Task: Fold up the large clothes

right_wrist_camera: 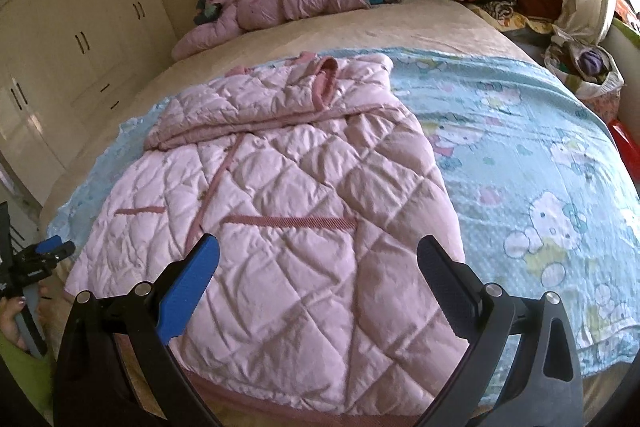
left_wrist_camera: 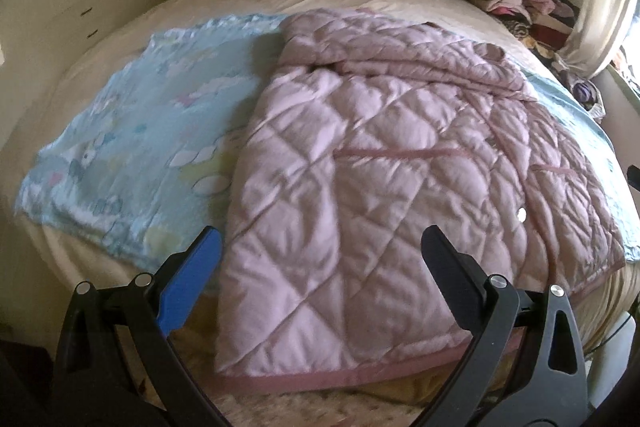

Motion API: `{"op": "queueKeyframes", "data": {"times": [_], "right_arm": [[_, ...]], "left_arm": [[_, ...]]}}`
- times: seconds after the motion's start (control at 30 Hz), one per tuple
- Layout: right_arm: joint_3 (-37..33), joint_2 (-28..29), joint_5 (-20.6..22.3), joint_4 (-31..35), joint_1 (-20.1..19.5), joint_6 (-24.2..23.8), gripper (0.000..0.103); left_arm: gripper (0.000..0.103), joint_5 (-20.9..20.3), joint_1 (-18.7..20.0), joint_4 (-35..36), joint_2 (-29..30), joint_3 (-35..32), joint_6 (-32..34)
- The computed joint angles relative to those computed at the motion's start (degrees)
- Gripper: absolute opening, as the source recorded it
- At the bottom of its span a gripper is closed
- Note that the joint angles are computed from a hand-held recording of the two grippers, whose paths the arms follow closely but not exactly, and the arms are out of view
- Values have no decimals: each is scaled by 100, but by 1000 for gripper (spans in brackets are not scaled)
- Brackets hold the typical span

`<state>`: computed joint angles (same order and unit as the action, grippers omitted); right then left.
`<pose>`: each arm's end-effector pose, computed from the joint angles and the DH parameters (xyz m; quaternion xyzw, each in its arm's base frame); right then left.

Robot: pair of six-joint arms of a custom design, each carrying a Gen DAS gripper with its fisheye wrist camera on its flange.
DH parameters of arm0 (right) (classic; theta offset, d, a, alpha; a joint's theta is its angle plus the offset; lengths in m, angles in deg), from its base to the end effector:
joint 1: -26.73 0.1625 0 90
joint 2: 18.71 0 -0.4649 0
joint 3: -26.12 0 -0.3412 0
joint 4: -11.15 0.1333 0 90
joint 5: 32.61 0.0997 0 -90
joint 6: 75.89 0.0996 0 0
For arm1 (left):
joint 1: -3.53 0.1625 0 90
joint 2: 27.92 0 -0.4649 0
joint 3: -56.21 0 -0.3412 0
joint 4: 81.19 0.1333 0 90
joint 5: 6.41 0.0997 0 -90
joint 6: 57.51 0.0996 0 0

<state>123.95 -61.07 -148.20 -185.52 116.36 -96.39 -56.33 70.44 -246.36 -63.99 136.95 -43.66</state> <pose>0.0860 -0.6700 0.2161 0.0595 -0.8826 0.3782 0.2727 -0.1098 -0.7609 0.1813 0.2017 0.8882 -0.2729 0.3096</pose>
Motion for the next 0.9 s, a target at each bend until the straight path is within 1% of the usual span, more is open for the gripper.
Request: {"op": "queueKeyframes", "data": {"times": [0.13, 0.23, 0.43, 0.73, 0.77, 0.8, 0.83, 0.87, 0.9], "right_arm": [[93, -31, -25, 2, -75, 26, 99], [157, -56, -21, -39, -116, 82, 99], [259, -101, 29, -86, -177, 111, 99], [412, -177, 46, -93, -289, 183, 99], [433, -188, 43, -100, -307, 198, 99], [457, -202, 50, -110, -325, 217, 99], [482, -217, 62, -116, -344, 227, 99], [501, -229, 56, -113, -360, 240, 99], [518, -239, 39, -116, -371, 246, 99]], "left_arm": [[93, -36, 153, 287, -124, 57, -349], [93, -259, 302, 445, -193, 69, -499], [93, -561, 510, 669, -281, 112, -761], [93, -930, 678, 1054, -272, -3, -1007], [88, -955, 686, 1123, -261, -14, -1011], [81, -974, 689, 1167, -243, -22, -1015], [77, -1025, 693, 1176, -240, 5, -1000], [68, -1055, 689, 1152, -239, 34, -962], [61, -1076, 675, 1081, -241, 86, -868]]}}
